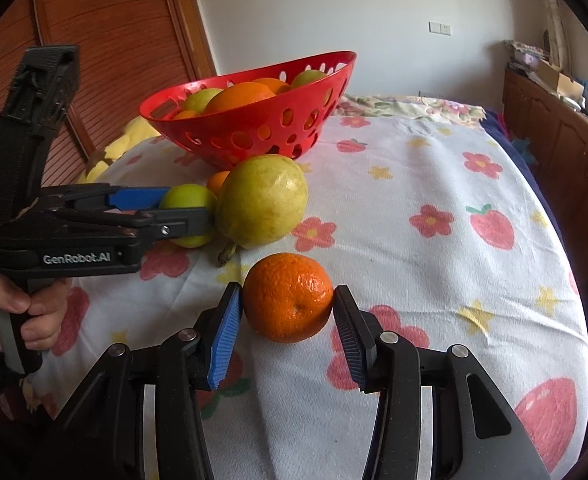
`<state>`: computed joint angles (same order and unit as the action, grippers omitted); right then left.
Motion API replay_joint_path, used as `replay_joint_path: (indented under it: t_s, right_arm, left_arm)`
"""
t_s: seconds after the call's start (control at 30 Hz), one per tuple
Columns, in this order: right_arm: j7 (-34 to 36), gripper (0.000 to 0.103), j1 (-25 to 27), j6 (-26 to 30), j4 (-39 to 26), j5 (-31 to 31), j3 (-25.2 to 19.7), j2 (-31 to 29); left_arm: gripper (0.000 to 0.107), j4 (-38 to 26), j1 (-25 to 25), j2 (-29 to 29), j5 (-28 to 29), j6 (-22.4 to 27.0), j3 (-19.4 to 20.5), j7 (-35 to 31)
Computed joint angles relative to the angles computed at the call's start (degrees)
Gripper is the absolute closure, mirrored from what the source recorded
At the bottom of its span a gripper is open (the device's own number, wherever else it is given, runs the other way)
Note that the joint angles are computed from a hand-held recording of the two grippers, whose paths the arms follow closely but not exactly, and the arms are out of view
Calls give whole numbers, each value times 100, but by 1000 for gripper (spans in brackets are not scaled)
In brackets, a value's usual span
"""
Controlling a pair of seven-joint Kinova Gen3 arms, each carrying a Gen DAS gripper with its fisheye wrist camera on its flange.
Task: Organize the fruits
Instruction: 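Close the right tool around a mandarin on the table, then grasp the green pomelo with the left tool while the right tool holds the mandarin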
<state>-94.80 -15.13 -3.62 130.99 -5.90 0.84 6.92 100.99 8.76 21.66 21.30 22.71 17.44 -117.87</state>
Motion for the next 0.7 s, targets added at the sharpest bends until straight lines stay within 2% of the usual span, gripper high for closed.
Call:
replay_joint_path:
  t_s: [0.1,0.27,0.4,0.7]
  right_arm:
    - [100,56,-170,-40,15,-97,164,12]
    - [-120,56,353,-44,12,156,-361,34]
    - [20,56,-18,-109,53,-12,6,28]
    - [663,56,-771,-192,91,-744,695,33]
  left_arm:
    - [43,49,-129,0,134,-31,108,-133]
    - [50,106,-241,-14,250,-40,193,-341]
    - [50,187,-150,-94,180,-79,100,-395]
    - [50,493,-485,-379,576,-108,185,-839]
